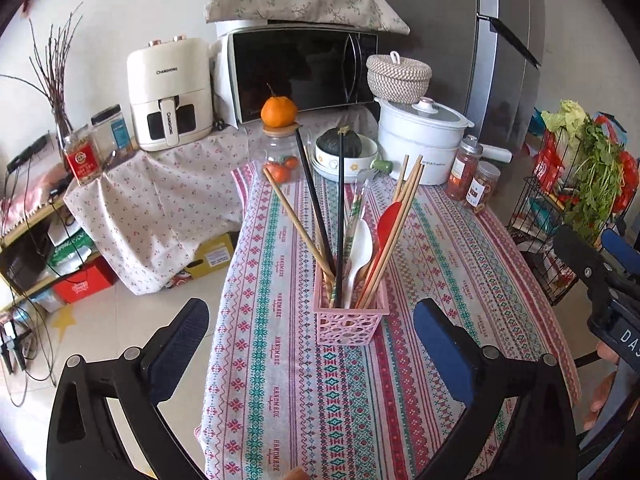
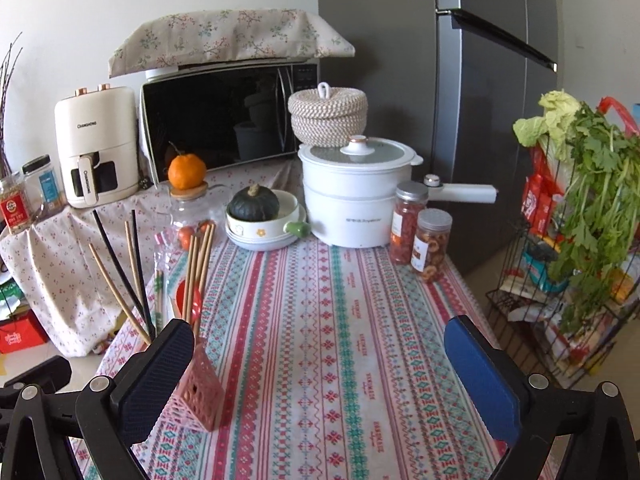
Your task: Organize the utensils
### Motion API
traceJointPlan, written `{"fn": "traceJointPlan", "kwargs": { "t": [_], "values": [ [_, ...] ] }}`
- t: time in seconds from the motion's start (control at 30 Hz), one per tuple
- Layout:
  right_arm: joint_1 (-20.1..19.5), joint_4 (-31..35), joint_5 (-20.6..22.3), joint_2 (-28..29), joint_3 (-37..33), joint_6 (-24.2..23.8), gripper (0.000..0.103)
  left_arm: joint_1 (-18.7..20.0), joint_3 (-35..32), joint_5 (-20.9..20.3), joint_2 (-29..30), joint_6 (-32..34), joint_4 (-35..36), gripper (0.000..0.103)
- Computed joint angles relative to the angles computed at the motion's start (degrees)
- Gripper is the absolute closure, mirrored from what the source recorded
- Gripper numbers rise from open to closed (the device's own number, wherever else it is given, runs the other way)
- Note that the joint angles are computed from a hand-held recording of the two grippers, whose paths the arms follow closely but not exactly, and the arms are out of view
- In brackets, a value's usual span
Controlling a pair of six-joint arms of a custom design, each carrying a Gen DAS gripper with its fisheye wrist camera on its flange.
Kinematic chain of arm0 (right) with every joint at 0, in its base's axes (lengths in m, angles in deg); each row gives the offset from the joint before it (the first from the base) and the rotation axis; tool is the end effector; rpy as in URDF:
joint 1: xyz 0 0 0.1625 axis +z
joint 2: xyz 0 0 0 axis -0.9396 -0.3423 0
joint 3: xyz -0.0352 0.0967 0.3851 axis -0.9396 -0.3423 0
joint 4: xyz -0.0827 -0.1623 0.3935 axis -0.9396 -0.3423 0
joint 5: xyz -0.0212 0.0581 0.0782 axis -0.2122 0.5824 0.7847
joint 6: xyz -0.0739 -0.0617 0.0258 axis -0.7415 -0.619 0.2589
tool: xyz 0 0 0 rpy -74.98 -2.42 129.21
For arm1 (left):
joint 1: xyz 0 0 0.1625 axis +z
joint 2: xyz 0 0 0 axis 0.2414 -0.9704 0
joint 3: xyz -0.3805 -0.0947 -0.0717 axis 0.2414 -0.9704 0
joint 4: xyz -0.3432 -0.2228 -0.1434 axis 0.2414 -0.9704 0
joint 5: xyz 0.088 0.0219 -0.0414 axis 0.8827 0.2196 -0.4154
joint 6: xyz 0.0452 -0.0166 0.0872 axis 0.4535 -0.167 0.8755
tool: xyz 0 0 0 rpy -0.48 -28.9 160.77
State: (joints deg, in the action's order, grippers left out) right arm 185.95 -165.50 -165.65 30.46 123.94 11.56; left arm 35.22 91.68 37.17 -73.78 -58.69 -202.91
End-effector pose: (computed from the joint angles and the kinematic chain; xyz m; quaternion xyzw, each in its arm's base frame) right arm 0.3424 -0.5756 0.2010 0.1404 -0.7901 0.4682 0.3698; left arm -0.2433 -0.6075 0.2605 0.2059 0.8484 -0.3601 0.3288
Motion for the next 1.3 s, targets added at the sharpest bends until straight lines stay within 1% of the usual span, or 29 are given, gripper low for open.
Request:
{"fn": "traceJointPlan", "kwargs": {
  "t": [0.13, 0.2, 0.37, 0.53, 0.87, 1.3],
  "values": [
    [0.3, 0.8, -1.6, -2.6, 2.2, 0.8, 0.000, -3.8, 3.1, 3.6, 0.3, 4.2, -8.8, 0.000],
    [0.2, 0.3, -1.7, -3.6, 3.1, 0.7, 0.000, -4.9, 4.0, 4.0, 0.1, 4.5, -10.5, 0.000],
    [-0.2, 1.4, -2.4, -5.1, 4.0, 1.3, 0.000, -5.8, 4.6, 2.8, 0.1, 3.3, -9.7, 0.000],
    [-0.7, 4.8, -1.9, -6.0, 4.4, 3.7, 0.000, -5.7, 4.1, 2.5, 1.0, 2.3, -8.9, 0.000],
    [-0.9, 6.4, -2.2, -5.3, 3.7, 4.1, 0.000, -4.6, 3.4, 1.3, 0.9, 0.3, -6.7, 0.000],
    [-0.6, 6.9, -1.8, -5.0, 3.5, 4.6, 0.000, -4.3, 3.6, 0.7, 0.5, 0.2, -6.2, 0.000]
  ]
}}
